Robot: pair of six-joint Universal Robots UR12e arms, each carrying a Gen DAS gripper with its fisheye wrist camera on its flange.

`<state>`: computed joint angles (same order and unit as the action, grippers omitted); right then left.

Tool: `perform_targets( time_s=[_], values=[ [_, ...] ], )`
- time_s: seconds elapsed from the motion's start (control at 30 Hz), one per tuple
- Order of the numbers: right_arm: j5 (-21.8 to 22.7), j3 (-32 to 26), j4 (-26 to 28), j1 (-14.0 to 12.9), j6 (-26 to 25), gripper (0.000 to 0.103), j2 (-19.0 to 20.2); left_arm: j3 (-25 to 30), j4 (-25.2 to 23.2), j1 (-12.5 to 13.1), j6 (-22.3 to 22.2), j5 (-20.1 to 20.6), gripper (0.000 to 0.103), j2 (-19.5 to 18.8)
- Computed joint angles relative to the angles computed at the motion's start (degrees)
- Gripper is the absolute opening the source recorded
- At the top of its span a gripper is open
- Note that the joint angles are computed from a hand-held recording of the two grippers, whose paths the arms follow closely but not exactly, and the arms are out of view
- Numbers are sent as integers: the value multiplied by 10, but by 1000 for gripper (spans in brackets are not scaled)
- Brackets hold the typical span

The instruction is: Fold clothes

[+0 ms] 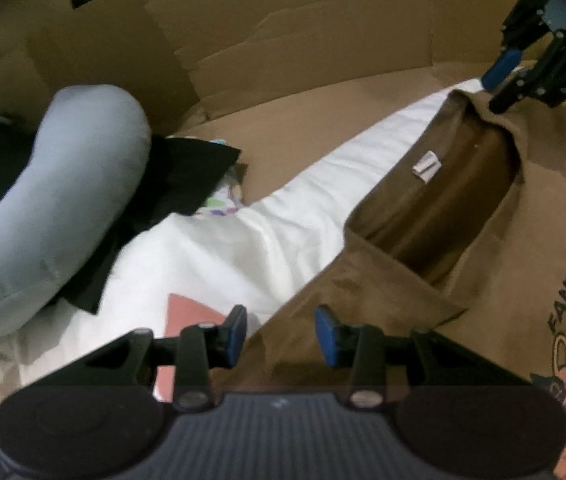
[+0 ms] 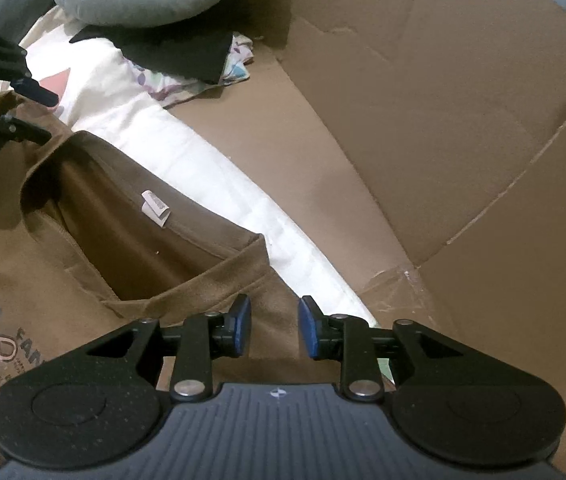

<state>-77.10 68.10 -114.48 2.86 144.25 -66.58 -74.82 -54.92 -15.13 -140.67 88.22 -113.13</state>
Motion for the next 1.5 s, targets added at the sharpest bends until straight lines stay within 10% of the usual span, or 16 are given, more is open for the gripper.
perform_targets(
  time_s=[0.67, 0.83, 1.0, 1.5],
  values=[
    [-30, -24, 16, 16, -94, 38, 26, -1, 14, -14, 16, 1, 41, -21],
    [-23, -32, 27, 14, -93, 43, 34, -2, 11, -10, 5, -19, 23, -21],
    [-14, -39, 46, 16, -133, 10, 37, -2, 17, -4, 1, -46, 7, -19],
    [-37, -25, -32, 23, -91, 7, 37, -3, 99, -9, -59, -14, 8, -32]
  ],
)
